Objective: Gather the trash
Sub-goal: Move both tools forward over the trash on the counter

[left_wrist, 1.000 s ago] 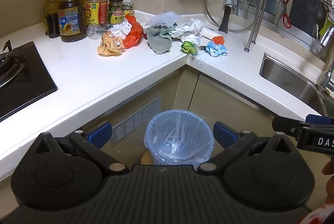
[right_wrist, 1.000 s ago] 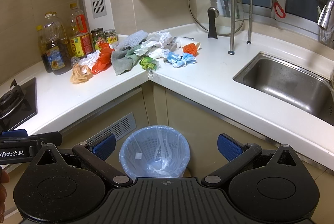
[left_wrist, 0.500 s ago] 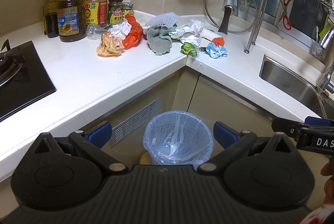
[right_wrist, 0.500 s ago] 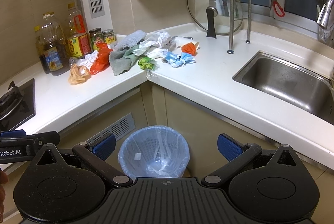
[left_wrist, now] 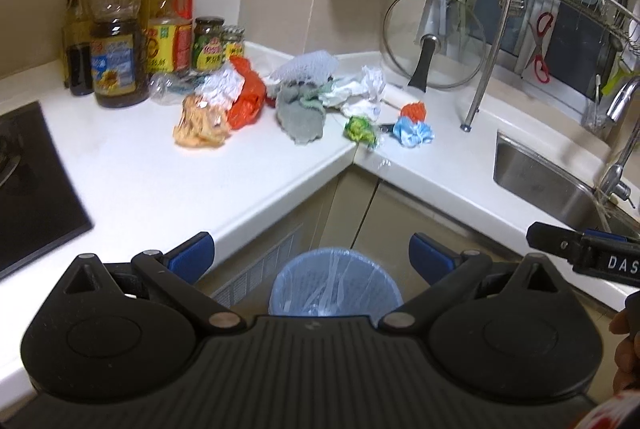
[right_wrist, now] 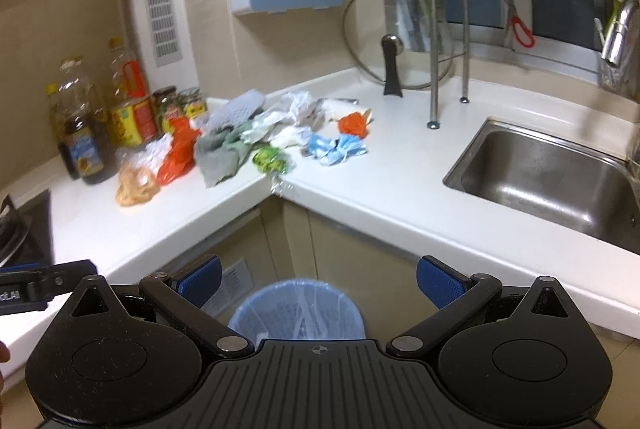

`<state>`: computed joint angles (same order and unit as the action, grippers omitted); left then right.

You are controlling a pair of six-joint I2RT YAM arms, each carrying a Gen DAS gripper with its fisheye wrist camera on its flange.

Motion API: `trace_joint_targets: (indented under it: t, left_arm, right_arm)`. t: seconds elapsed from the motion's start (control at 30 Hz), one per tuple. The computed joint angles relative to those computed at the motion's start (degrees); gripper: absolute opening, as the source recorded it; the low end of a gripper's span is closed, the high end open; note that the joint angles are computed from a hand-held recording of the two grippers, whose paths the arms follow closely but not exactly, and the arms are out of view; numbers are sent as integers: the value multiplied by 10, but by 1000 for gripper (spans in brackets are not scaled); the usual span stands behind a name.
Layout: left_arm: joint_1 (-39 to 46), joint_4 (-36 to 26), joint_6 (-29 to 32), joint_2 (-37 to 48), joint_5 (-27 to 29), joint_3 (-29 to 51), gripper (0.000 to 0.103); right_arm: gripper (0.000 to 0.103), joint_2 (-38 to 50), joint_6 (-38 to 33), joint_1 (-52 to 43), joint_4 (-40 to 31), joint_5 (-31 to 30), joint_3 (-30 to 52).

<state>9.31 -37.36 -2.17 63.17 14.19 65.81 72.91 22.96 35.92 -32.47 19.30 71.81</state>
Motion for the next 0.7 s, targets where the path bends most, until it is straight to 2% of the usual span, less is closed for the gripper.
trace_joint_targets:
  t: [0.1, 0.23, 0.4, 0.57, 0.7]
  left_arm:
    - [3, 24, 3, 38, 9, 19, 103]
    - [-21, 87, -13, 91, -10, 39, 103]
    - [-77, 151, -42, 205, -59, 103, 103]
    - [-141, 111, -77, 340, -139, 247, 103]
    - [-172, 81, -106, 443, -197, 369, 102]
  right_arm:
    - [103, 15, 1, -15, 21, 4, 9]
    - [103, 52, -26, -66, 65, -27, 25]
    - [103, 156, -77, -164, 126, -122, 93]
    - [103, 320, -131, -238, 103, -236, 264]
    - [103, 467, -182, -272, 26, -325, 463]
